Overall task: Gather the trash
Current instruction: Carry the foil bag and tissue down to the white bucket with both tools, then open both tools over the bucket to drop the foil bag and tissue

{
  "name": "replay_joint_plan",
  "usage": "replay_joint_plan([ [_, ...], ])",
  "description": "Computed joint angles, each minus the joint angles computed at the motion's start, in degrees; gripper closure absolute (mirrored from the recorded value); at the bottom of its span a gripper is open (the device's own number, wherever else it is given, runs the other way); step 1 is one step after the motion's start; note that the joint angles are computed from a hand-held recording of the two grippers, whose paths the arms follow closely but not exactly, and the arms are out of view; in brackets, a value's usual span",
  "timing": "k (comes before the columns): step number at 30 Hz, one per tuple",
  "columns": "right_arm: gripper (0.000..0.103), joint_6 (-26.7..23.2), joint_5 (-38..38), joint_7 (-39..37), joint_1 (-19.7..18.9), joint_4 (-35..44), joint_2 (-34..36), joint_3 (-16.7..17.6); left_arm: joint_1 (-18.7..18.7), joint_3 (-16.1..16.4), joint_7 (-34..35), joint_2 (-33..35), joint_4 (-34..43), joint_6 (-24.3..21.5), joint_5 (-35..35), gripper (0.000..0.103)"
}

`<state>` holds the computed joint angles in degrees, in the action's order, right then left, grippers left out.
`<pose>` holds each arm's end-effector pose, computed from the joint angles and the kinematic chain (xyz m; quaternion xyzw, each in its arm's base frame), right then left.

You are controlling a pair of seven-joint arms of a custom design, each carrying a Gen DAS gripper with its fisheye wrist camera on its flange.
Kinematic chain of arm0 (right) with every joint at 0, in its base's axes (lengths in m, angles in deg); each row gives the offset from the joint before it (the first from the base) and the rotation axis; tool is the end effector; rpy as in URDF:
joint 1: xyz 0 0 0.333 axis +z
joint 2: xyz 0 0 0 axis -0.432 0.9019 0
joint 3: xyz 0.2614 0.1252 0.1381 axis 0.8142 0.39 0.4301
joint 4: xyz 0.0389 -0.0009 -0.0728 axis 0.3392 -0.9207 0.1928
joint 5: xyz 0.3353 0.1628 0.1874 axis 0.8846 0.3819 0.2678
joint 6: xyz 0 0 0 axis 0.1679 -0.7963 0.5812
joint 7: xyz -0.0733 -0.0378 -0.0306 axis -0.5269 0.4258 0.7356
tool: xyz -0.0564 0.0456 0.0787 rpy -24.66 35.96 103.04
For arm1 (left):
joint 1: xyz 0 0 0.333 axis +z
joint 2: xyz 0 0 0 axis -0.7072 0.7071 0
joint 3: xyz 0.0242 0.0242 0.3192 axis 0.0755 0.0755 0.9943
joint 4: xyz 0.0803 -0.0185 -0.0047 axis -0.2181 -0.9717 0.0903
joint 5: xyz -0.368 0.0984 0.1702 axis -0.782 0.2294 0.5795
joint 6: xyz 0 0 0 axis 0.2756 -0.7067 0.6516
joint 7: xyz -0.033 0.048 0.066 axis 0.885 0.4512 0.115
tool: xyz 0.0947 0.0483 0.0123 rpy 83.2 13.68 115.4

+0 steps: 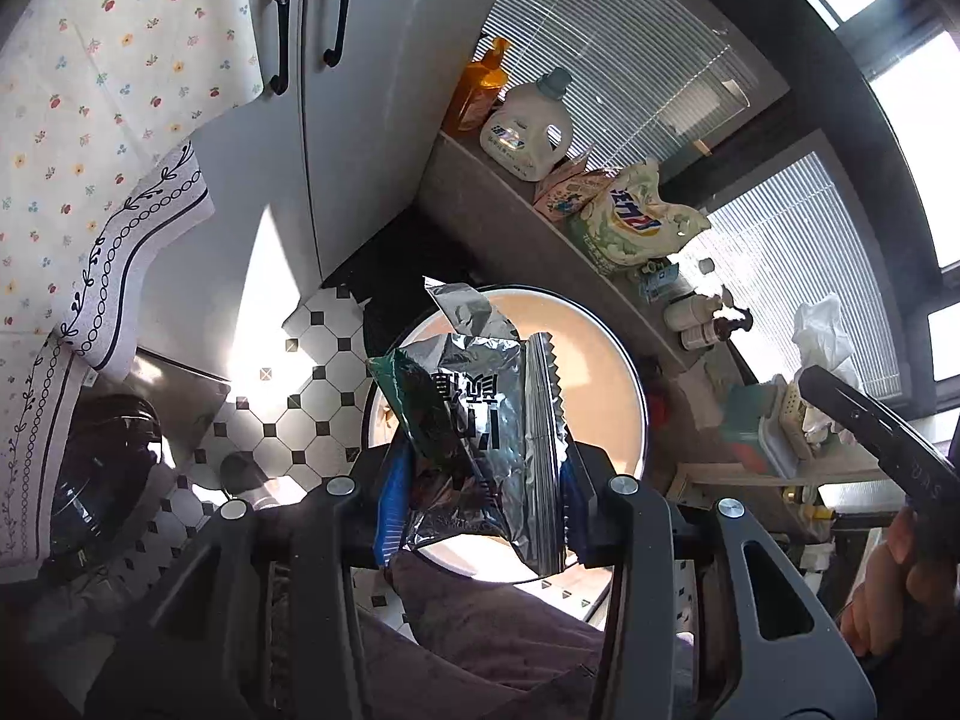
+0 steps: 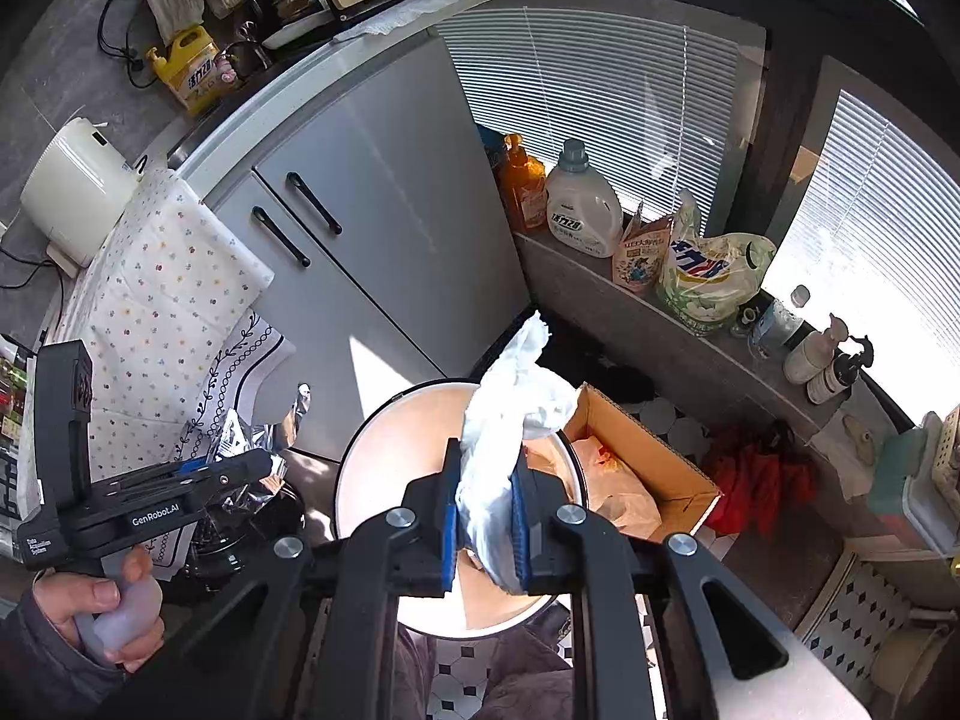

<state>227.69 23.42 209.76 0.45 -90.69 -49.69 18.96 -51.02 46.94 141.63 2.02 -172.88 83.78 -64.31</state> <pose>0.5877 0.3693 0.4675 -0.7015 0.6697 -0.0565 0.2372 0.6060 -0.1792 0.4120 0.7319 -0.6497 0.2040 0.0234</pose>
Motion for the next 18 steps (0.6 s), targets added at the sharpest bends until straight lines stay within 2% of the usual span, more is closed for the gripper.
replay_joint_plan([
  [12,0.088,0.1,1.5,1.1,-0.3,-7.5,-4.1,0.6,-0.6,-1.3,1.0,6.6,3.2,-4.2,-1.7,0.056],
  [16,0.088,-0.4,1.7,1.3,-0.3,-8.0,-4.2,0.8,-0.1,-1.6,1.0,7.9,4.1,-5.9,-2.7,0.031],
  [18,0.088,-0.5,2.2,1.3,-0.4,-7.9,-3.9,0.9,0.5,-1.8,1.1,7.7,3.7,-6.2,-4.3,0.027],
])
